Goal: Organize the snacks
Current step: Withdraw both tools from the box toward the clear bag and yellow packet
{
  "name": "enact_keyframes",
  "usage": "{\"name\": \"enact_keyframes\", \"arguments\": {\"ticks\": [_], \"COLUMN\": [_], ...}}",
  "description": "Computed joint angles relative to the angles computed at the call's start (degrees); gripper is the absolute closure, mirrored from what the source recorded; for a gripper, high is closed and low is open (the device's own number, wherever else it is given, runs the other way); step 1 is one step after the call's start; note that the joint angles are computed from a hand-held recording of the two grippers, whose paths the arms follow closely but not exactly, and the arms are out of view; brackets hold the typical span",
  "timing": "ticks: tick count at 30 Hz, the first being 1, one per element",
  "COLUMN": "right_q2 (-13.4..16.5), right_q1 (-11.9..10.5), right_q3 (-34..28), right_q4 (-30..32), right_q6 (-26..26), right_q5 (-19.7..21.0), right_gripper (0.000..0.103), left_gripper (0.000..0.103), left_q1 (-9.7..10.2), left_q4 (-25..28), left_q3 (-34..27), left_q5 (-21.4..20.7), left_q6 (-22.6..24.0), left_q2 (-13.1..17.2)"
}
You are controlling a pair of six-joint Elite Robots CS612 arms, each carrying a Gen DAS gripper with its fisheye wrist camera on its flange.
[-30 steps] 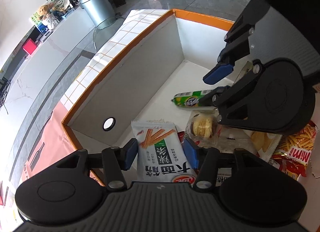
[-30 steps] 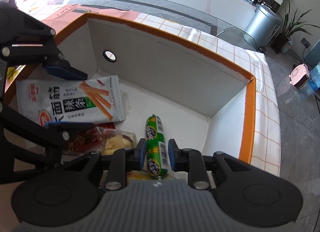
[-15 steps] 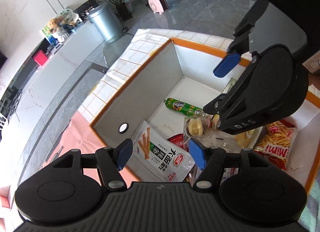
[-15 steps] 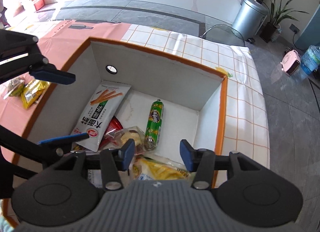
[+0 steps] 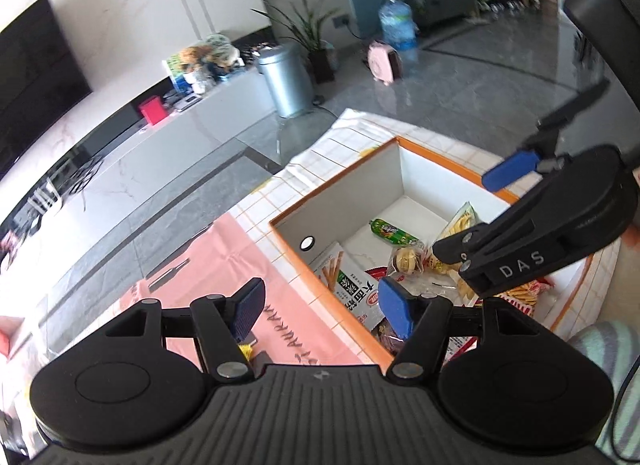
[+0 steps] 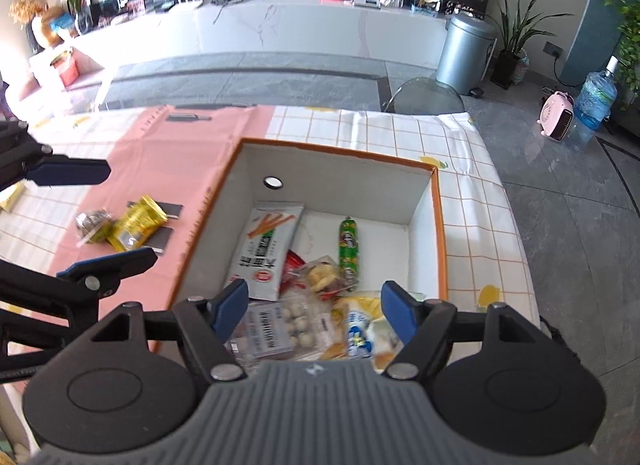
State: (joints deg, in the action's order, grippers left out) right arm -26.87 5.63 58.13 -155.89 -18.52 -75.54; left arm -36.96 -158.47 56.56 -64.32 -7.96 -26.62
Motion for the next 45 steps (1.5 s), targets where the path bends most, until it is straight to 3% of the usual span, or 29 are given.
{"name": "enact_keyframes", "arguments": {"ticks": [5,11,19,24,33,39,45], "right_q2": [-2.9,-4.1,-3.7,-2.5,0.3,2.4,5.2], "right_q1": [0.5,1.1,3.3,5.2,7.6,8.8,9.7], "right_q3": [8.8,16.4,22.0,22.7,20.7,16.8,10.7], "right_q4": [-12.9,-25.0,-34.7,-38.0,-37.7,-33.5,-27.2], "right_q6": [3.9,10.9,16.6,17.0,15.2,13.0,11.9], "right_q5": [1.3,4.0,4.9,2.4,-0.4,-1.5,-2.4], "right_gripper": [0.026,0.023,0.019,0.018,0.019,0.021,0.022], "left_gripper": [0.026,0.026,0.026,0.026,0.027,0.046,0.048], "left_q1": [-0.7,-1.91,-2.51,-2.2,-0.72,0.61,2.68], "left_q4": [-6.3,-12.0,-18.2,-20.1,-21.3,-20.3,-23.1], "left_q3": [8.2,16.8,25.0,28.9,32.4,32.4,31.5], "left_q5": [3.8,10.2,14.2,14.3,11.4,8.4,2.9], "left_q6": [-7.5,-15.2,-23.3,-28.6,-36.3,-39.0,-40.5], "left_q2": [-3.5,-6.4,-8.6,-9.3,-9.2,-8.5,-7.1]}}
